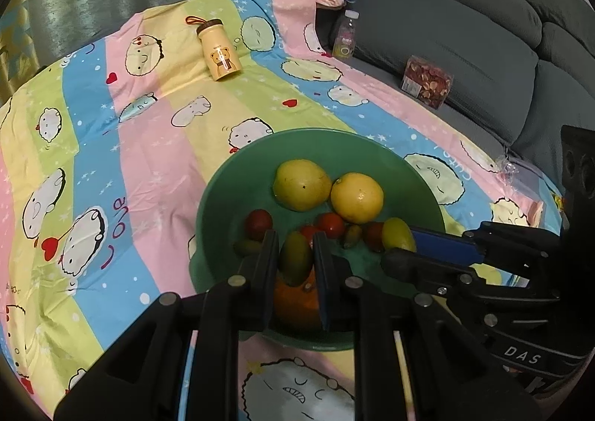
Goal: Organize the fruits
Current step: 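Lower both held olives into the green bowl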
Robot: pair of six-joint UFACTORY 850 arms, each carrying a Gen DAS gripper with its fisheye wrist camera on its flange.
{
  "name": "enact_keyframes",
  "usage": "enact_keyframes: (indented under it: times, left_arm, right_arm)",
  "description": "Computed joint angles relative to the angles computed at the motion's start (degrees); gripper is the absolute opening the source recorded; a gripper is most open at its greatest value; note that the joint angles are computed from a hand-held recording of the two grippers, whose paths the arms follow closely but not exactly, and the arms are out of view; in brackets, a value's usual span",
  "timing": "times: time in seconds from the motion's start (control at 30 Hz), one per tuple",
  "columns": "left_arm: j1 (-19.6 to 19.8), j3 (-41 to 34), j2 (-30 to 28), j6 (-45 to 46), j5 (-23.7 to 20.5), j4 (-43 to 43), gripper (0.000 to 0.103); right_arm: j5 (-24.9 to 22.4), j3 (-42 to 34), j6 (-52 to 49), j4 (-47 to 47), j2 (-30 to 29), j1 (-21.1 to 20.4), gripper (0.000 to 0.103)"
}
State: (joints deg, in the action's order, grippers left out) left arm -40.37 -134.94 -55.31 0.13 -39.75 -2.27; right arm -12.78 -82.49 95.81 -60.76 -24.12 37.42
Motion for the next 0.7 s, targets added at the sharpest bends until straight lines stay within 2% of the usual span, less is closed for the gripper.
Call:
enact_keyframes:
  times: [0.4,0.7]
  left_arm:
    - [-0.38,-13.13,-8.17,0.23,-7.97,0.74,0.018]
    - [-0.5,-18.36,-11.37,0.44,-11.22,1.2,0.018]
  right_arm:
    - [-0.04,0.36,-2.7,3.43,-0.21,-0.75,0.023]
    - [-1.1,-0.44,-6.57,7.21,-0.8,-0.83,0.023]
